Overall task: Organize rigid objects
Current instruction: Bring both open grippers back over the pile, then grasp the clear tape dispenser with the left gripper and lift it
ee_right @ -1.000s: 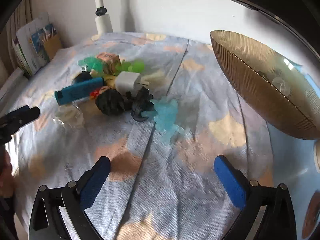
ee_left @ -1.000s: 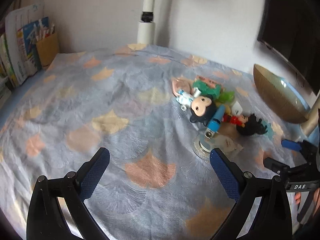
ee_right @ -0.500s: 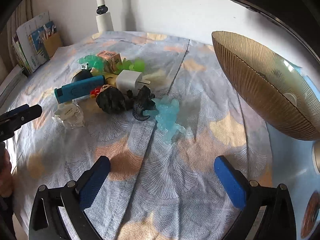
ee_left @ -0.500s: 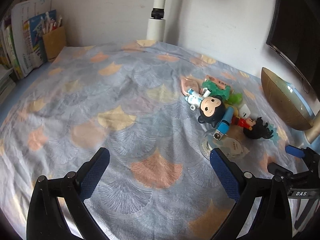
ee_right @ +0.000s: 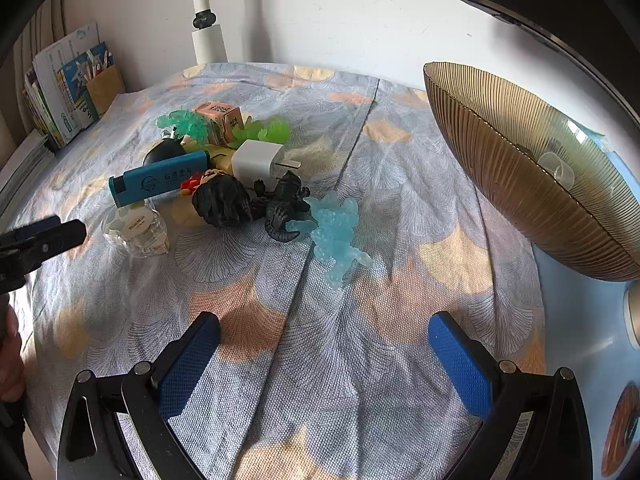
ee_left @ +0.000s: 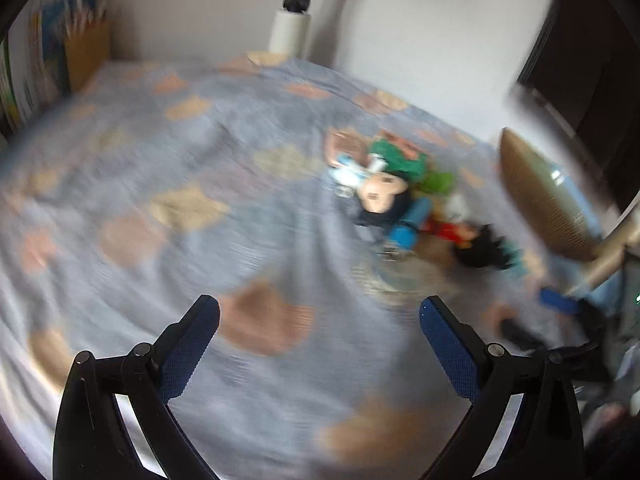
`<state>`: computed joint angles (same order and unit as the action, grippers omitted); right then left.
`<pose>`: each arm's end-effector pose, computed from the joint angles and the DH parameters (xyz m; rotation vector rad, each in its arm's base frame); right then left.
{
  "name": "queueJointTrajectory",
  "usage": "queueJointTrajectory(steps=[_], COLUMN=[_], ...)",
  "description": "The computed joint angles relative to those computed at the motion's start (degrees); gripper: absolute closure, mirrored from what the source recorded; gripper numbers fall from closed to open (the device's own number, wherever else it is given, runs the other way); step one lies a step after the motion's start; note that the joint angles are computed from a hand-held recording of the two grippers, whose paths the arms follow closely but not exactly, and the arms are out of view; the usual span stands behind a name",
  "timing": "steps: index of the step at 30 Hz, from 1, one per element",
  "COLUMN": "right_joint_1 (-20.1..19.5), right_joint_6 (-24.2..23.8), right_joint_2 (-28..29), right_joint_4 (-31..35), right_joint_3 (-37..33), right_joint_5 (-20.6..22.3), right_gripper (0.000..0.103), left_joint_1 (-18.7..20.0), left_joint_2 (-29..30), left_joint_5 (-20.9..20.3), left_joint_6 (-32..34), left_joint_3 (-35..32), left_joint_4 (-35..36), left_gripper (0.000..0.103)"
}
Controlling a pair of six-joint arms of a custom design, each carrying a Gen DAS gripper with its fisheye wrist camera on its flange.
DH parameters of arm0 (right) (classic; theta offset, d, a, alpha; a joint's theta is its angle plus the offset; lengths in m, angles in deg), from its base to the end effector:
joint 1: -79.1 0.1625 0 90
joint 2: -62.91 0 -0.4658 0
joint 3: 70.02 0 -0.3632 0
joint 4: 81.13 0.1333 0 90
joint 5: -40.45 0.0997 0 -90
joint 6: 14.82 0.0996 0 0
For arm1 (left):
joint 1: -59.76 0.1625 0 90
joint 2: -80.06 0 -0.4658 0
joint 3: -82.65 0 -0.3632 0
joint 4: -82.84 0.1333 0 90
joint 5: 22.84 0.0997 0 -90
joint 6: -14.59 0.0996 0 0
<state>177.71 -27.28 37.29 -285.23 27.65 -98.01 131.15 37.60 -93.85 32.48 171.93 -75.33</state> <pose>0.1554 -0.6341 0.0361 0.0276 -2.1914 0.7969 -0.0725 -0.7346 0.1607 0.7839 2.6558 -0.5246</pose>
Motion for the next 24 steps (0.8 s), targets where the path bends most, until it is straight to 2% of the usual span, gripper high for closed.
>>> queueJointTrajectory(steps=[3,7,9,13,14,16,17,20,22,24], right_joint_1=[0.0,0.0,0.1,0.0,0.0,0.0,0.0,0.6,0.9,1.1], right_joint_6=[0.0,0.0,0.1,0.1,0.1,0.1,0.4,2.8,6.4,7.2], right_joint_2=[0.0,-0.1,-0.1,-0.2,-0.2,-0.2,-0.2,-1.2,-2.9,-3.6], right_joint_4=[0.1,0.1,0.3,0.3,0.4,0.2,0.3,3.8,9.9,11.6], right_joint_3=[0.0,0.1,-0.1,0.1,-0.1,0.0,0.0,0.9,1.6,2.2], right_joint_5=[0.0,0.0,0.0,0.0,0.0,0.0,-0.1,-0.6,-0.7,-0.6], right_gripper=[0.000,0.000,0.000,0.000,0.000,0.000,0.000,0.000,0.000,0.000], left_joint_1=[-1.5,-4.6,-4.6,-4.8,-4.7,-4.2,-3.8,-2.4,-1.5,-0.6], left_joint_2=[1.3,4.6,5.9,6.8,6.7,5.8,5.0,2.3,0.8,-0.3], left_joint_5=[-0.5,7.5,8.8,10.1,9.6,7.5,6.1,3.4,3.5,3.4], left_joint_6=[-2.0,-2.3,-4.3,-1.6,-0.8,0.9,1.6,4.2,5.5,6.1], left_joint_3=[0.1,0.8,-0.7,-1.3,-0.9,-0.6,-0.5,-0.4,0.0,0.0], left_joint_4=[1.5,-4.5,-4.2,-5.5,-6.0,-4.5,-3.1,2.4,3.7,4.6], left_gripper=[0.003,0.005,0.008,0.014,0.016,0.033,0.037,0.037,0.037,0.037])
